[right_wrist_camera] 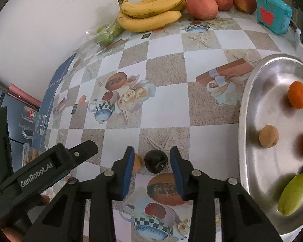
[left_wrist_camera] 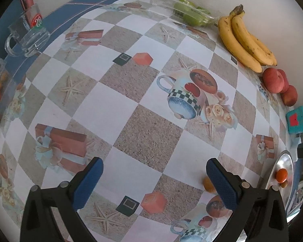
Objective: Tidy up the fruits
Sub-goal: 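Close the right tool on a dark fruit while the left tool grasps a brown fruit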
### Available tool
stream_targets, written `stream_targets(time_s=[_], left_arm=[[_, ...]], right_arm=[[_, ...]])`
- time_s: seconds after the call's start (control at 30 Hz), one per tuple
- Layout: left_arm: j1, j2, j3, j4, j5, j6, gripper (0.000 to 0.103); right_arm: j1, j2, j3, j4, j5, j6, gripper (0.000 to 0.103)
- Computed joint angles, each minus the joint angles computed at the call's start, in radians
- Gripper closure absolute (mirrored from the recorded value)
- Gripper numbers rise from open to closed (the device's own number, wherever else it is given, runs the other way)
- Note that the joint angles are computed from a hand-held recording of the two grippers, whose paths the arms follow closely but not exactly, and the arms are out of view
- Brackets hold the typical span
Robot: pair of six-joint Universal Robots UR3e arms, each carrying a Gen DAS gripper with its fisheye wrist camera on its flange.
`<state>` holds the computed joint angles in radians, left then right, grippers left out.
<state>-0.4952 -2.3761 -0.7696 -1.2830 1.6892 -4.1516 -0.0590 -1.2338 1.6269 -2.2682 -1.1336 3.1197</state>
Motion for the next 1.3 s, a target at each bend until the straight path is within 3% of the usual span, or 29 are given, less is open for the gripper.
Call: stream_targets(time_s=[0.43, 0.67, 0.87, 1.03, 1.1, 1.3], left_arm=[[0.002, -0.022, 0.03, -0.007, -0.025, 0.011, 0.0], [0.004, -0.014, 0.013, 0.012, -0.037, 0.018, 0.0], [0.01, 0.003, -0.021, 0.052, -0.064, 0.03, 0.0], [0.002, -0.023, 0.027, 0.043, -0.077, 0.065, 0.001], [-0.004, -0.041, 0.06, 0.043, -0.082, 0.089, 0.004], [-0.031, -0.141, 0.244, -0.007, -0.095, 0.174, 0.029]], right_arm=[[-0.024, 0.012, 0.014, 0.002, 0.036, 0.034, 0.079], [-0.034, -0.004, 0.025, -0.003, 0.05, 0.033, 0.08], [-0.015, -0.041, -0.003, 0.035, -0.039, 0.027, 0.08], [-0.047, -0.089, 0.008, 0.073, -0.047, 0.025, 0.08], [-0.065, -0.113, 0.022, 0.074, -0.041, 0.025, 0.08], [-0.118, -0.191, 0.058, 0.06, -0.012, 0.019, 0.08]])
